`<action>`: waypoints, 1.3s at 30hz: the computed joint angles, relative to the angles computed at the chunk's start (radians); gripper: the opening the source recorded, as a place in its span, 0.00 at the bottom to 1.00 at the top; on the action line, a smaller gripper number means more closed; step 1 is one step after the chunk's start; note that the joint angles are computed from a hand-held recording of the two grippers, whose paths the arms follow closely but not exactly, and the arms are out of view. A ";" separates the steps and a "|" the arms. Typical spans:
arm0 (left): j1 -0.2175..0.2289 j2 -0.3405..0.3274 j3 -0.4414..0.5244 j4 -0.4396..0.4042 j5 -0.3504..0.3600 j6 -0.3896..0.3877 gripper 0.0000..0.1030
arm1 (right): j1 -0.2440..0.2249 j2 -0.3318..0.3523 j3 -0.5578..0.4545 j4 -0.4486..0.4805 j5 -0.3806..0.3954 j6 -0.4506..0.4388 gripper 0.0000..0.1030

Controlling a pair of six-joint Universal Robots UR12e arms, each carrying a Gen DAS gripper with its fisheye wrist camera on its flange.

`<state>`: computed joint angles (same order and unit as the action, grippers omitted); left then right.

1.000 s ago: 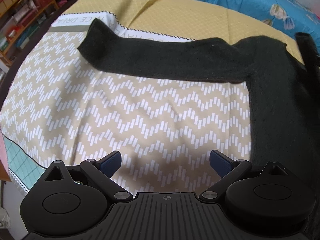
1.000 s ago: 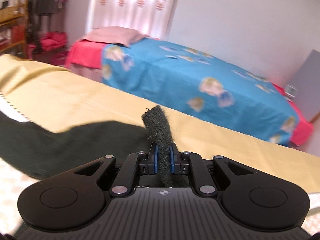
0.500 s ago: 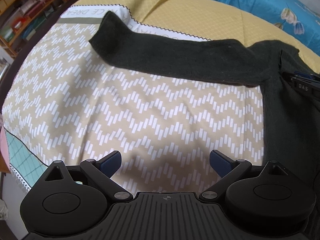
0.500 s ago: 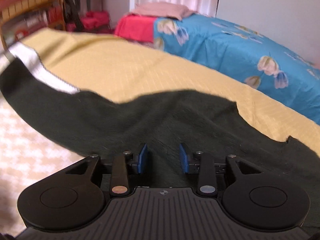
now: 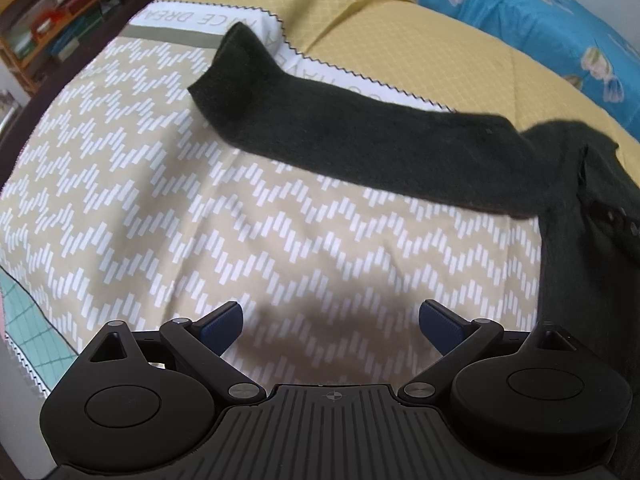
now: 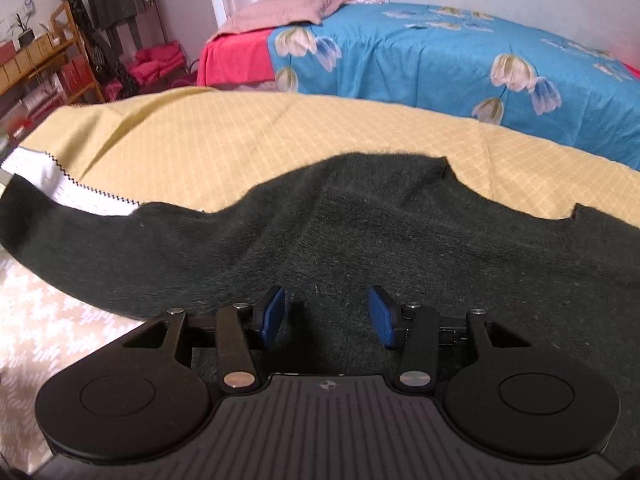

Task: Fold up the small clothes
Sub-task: 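Carry the held sleeve across the sweater body with the right tool, then open the right tool to release the sleeve while the left tool grasps the other cuff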

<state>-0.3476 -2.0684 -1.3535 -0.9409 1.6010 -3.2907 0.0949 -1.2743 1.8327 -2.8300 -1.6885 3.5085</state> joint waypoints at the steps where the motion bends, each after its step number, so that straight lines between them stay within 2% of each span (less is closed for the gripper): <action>1: 0.006 -0.006 0.006 0.007 -0.010 -0.017 1.00 | 0.001 -0.007 0.006 -0.004 0.000 0.007 0.50; 4: 0.026 -0.024 0.026 0.029 -0.028 -0.085 1.00 | 0.002 -0.035 0.032 -0.015 0.017 0.029 0.50; 10: 0.051 -0.080 0.079 0.065 -0.007 -0.187 1.00 | 0.017 -0.098 0.087 -0.005 0.014 0.062 0.50; 15: 0.076 -0.117 0.112 0.098 -0.039 -0.285 1.00 | 0.021 -0.147 0.129 0.018 0.005 0.095 0.50; 21: 0.079 -0.137 0.120 0.165 -0.069 -0.316 1.00 | 0.021 -0.178 0.152 0.049 -0.019 0.159 0.50; 27: 0.088 -0.158 0.139 0.183 -0.120 -0.372 1.00 | 0.029 -0.186 0.154 0.051 -0.042 0.152 0.51; 31: 0.092 -0.165 0.144 0.189 -0.121 -0.408 0.99 | 0.031 -0.189 0.154 0.055 -0.043 0.146 0.51; 32: 0.092 -0.166 0.145 0.189 -0.116 -0.408 0.97 | 0.031 -0.189 0.154 0.057 -0.042 0.145 0.51; 33: 0.091 -0.167 0.149 0.189 -0.109 -0.402 0.87 | 0.032 -0.190 0.155 0.060 -0.041 0.144 0.51; 34: 0.092 -0.168 0.150 0.190 -0.106 -0.392 0.66 | 0.032 -0.191 0.156 0.060 -0.041 0.141 0.51; 35: 0.094 -0.168 0.151 0.187 -0.109 -0.386 0.66 | 0.033 -0.192 0.156 0.060 -0.042 0.137 0.52; 37: 0.097 -0.166 0.150 0.191 -0.119 -0.386 0.57 | 0.033 -0.193 0.156 0.062 -0.040 0.138 0.51; 39: 0.095 -0.158 0.143 0.214 -0.118 -0.371 0.55 | 0.030 -0.193 0.155 0.063 -0.037 0.140 0.52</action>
